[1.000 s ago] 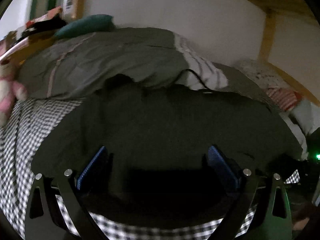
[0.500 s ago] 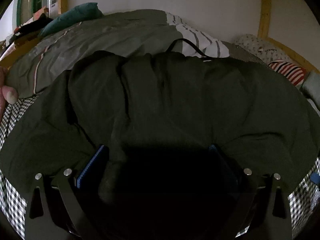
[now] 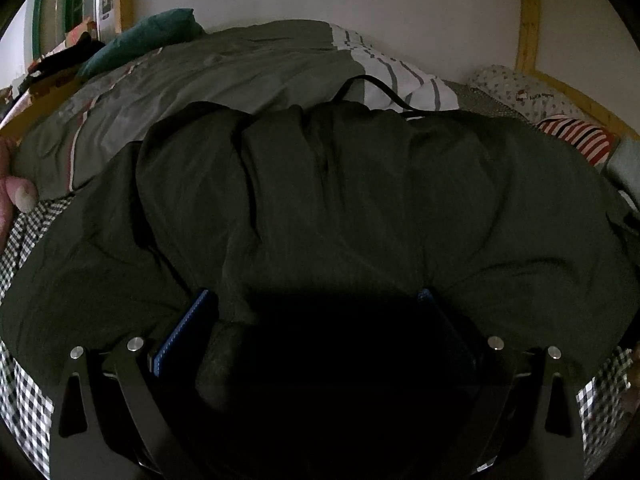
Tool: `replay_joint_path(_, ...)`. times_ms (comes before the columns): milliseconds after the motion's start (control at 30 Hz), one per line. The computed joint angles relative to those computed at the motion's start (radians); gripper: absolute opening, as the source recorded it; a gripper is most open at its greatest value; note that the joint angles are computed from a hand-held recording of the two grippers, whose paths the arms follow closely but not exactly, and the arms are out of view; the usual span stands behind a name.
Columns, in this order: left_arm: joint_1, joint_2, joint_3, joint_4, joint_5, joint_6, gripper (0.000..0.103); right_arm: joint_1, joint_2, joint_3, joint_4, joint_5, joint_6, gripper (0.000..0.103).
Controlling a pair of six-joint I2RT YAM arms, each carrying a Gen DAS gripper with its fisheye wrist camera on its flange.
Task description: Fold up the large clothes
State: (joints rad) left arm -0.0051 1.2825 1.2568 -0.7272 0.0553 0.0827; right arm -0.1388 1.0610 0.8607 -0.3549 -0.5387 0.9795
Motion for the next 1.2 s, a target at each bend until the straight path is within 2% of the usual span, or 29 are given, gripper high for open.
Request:
replay_joint_path(33, -0.001, 0.000, -0.001, 0.001, -0.002, -0.001, 0.099, 0.015, 0.016, 0.015, -0.012, 0.026, -0.003, 0.087)
replay_joint_path(67, -0.002, 0.000, -0.002, 0.002, -0.004, -0.001, 0.099, 0.016, 0.020, 0.018, -0.014, 0.033, -0.009, 0.081)
replay_joint_path(133, -0.003, 0.001, -0.003, 0.007, -0.005, -0.001, 0.099, 0.004, 0.016, 0.002, 0.014, 0.021, 0.000, 0.061)
replay_joint_path(233, -0.003, 0.001, -0.007, 0.012, -0.004, 0.002, 0.099, 0.009, -0.019, 0.014, 0.008, 0.027, -0.066, 0.044)
replay_joint_path(300, -0.004, -0.001, -0.011, 0.015, -0.007, 0.002, 0.099, 0.031, -0.030, 0.050, -0.020, 0.061, -0.093, 0.040)
replay_joint_path(367, -0.001, 0.000, -0.011, 0.013, -0.006, 0.003, 0.099, 0.095, -0.033, 0.123, -0.080, 0.162, -0.148, 0.038)
replay_joint_path(500, 0.012, 0.009, -0.003, 0.006, 0.001, 0.014, 0.099, 0.405, 0.075, 0.421, -0.299, 0.610, -0.384, 0.036)
replay_joint_path(533, 0.016, 0.009, -0.004, 0.007, 0.002, 0.018, 0.099, 0.470, 0.111, 0.486, -0.334, 0.691, -0.421, 0.036)
replay_joint_path(733, 0.040, 0.015, 0.000, 0.000, 0.031, 0.037, 0.097, 0.777, 0.336, 0.841, -0.515, 1.055, -0.538, 0.036)
replay_joint_path(833, 0.086, 0.020, 0.044, -0.072, 0.093, 0.097, 0.097, 0.876, 0.447, 0.979, -0.558, 1.174, -0.620, 0.036)
replay_joint_path(900, 0.171, -0.010, 0.087, -0.140, 0.169, 0.135, 0.097, 0.907, 0.492, 1.044, -0.577, 1.215, -0.668, 0.036)
replay_joint_path(1033, 0.328, -0.006, 0.183, -0.207, 0.245, 0.104, 0.098, 0.958, 0.554, 1.128, -0.602, 1.281, -0.729, 0.036)
replay_joint_path(1100, 0.373, -0.005, 0.186, -0.188, 0.274, 0.090, 0.099, 0.993, 0.593, 1.165, -0.611, 1.322, -0.761, 0.036)
replay_joint_path(1200, 0.390, -0.018, 0.138, -0.089, 0.162, 0.048, 0.099, 1.035, 0.619, 1.178, -0.608, 1.369, -0.806, 0.036)
